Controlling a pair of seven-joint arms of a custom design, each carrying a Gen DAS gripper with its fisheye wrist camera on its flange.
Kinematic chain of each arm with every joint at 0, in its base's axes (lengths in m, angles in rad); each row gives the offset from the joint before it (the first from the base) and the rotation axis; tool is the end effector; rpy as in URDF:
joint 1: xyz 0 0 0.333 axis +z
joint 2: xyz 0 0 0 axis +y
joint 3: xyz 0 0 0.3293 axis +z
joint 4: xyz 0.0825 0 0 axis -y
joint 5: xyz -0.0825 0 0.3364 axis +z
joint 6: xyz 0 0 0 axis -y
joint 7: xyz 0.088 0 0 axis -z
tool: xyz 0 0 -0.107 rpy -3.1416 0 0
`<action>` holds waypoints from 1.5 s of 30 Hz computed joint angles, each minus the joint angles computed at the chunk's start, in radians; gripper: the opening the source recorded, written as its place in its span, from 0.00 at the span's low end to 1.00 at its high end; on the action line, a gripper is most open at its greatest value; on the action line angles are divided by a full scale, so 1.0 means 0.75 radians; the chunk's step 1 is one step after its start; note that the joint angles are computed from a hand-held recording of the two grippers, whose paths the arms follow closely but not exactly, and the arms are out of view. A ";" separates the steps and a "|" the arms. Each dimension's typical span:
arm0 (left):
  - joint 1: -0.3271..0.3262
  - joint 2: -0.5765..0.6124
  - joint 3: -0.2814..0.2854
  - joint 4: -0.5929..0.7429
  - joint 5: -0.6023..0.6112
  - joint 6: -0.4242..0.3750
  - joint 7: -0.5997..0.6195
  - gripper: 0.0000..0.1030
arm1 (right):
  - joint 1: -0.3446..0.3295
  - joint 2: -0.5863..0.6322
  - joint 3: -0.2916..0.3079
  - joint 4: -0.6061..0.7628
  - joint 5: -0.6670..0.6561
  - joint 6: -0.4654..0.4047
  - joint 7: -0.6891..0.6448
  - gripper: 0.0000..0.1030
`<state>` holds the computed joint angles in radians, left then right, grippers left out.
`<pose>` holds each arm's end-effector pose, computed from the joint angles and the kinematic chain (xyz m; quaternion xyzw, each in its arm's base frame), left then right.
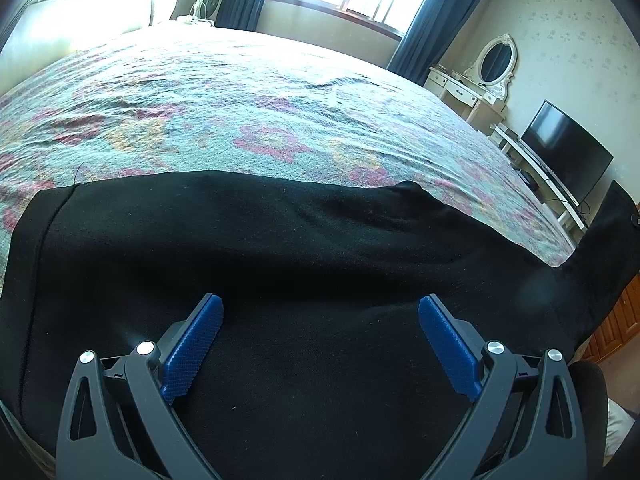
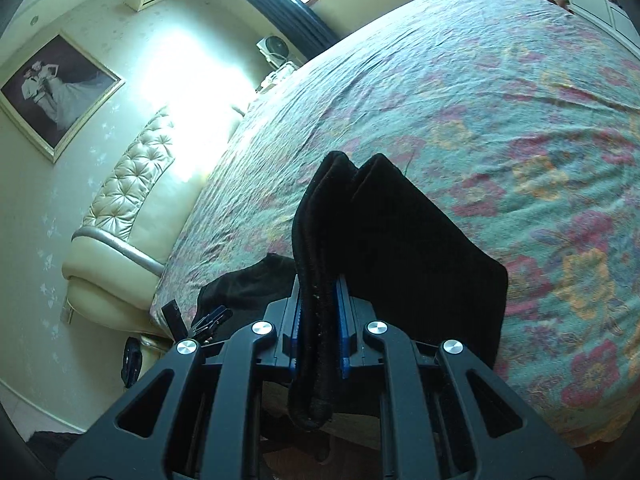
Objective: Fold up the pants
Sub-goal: 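Grasp the folded trousers edge with the right gripper and pull it straight, then open the right gripper and release the trousers edge onto the bed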
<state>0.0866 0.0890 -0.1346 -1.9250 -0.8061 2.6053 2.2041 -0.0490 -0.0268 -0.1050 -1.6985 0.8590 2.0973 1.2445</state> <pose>0.5807 -0.0100 0.5386 -0.6177 0.6782 -0.3863 0.0955 0.5418 -0.0480 0.6681 -0.5968 0.6702 0.0421 0.4392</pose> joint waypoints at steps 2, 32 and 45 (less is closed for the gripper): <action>0.004 0.001 0.000 0.003 -0.022 -0.006 0.012 0.94 | 0.034 0.035 0.035 0.024 -0.022 0.003 0.008 0.13; 0.020 0.013 0.002 0.018 -0.100 -0.032 0.067 0.94 | 0.440 0.292 0.188 -0.021 -0.970 0.282 0.467 0.18; 0.021 0.015 0.000 0.021 -0.102 -0.031 0.066 0.94 | 0.492 0.302 0.195 -0.028 -1.112 0.313 0.547 0.39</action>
<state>0.1024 0.1002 -0.1343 -1.9090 -0.8827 2.5820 2.2539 0.3204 0.1997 0.0412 -1.7196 0.0254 2.3319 1.6550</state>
